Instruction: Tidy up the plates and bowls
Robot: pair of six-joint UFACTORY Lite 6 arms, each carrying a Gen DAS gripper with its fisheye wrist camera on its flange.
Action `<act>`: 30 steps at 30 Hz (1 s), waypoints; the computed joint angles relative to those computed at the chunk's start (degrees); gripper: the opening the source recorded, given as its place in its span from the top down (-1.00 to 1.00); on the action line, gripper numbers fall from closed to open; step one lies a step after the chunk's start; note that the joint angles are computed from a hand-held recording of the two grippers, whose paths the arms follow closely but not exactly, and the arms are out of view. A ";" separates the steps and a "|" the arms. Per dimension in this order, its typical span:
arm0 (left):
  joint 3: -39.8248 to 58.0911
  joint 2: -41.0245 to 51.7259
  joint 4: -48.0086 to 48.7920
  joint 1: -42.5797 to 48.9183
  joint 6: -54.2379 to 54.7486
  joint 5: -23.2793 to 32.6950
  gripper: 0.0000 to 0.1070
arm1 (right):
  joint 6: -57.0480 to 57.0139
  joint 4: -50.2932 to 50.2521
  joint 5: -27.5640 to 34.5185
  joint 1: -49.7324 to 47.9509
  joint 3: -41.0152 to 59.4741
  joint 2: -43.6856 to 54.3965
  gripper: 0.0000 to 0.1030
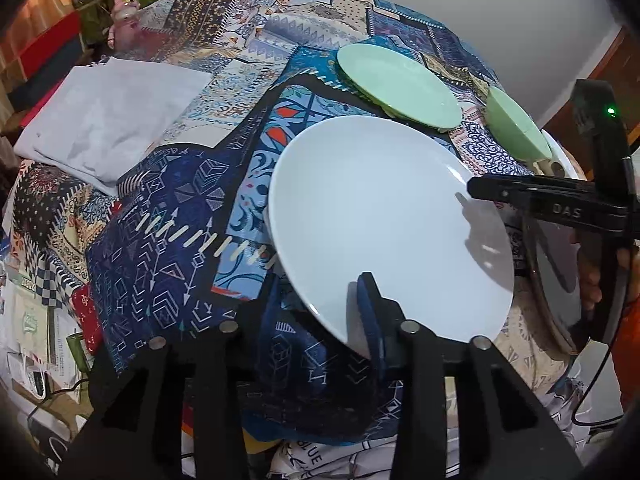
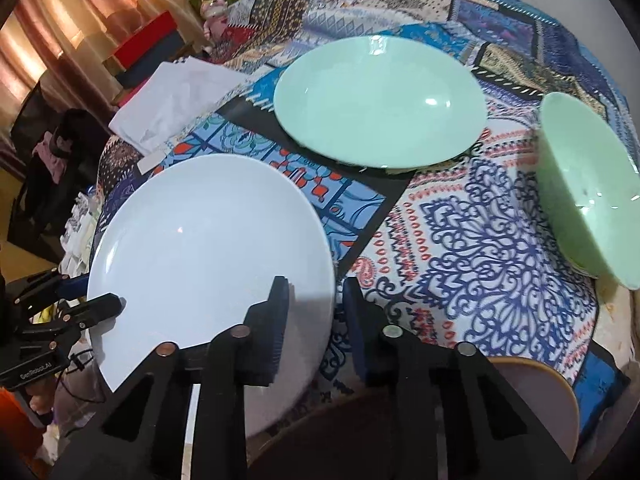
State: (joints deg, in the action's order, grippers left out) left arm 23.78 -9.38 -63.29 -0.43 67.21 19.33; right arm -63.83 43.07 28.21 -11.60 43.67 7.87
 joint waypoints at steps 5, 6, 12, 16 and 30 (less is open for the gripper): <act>0.80 1.60 -2.65 -0.69 2.65 0.52 0.38 | 0.50 -1.07 -0.48 1.05 0.62 1.05 0.55; 0.70 1.51 -2.60 -0.50 2.73 0.58 0.38 | 0.72 -1.11 -0.28 1.07 0.96 1.40 0.55; 2.18 3.22 -0.80 0.34 0.20 3.23 0.38 | 0.93 -0.69 0.42 0.97 2.18 2.73 0.53; 1.70 2.13 0.97 -1.50 -3.73 1.55 0.38 | 1.63 -0.47 -1.35 1.92 0.80 1.19 0.52; 2.08 -0.91 6.09 -0.11 -11.65 2.95 0.38 | -2.95 6.14 0.04 0.35 -2.68 -5.58 0.52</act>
State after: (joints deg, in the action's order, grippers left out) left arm 25.86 -10.29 -57.20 -0.54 55.56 22.28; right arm -66.78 49.21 28.25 -11.24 40.99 2.29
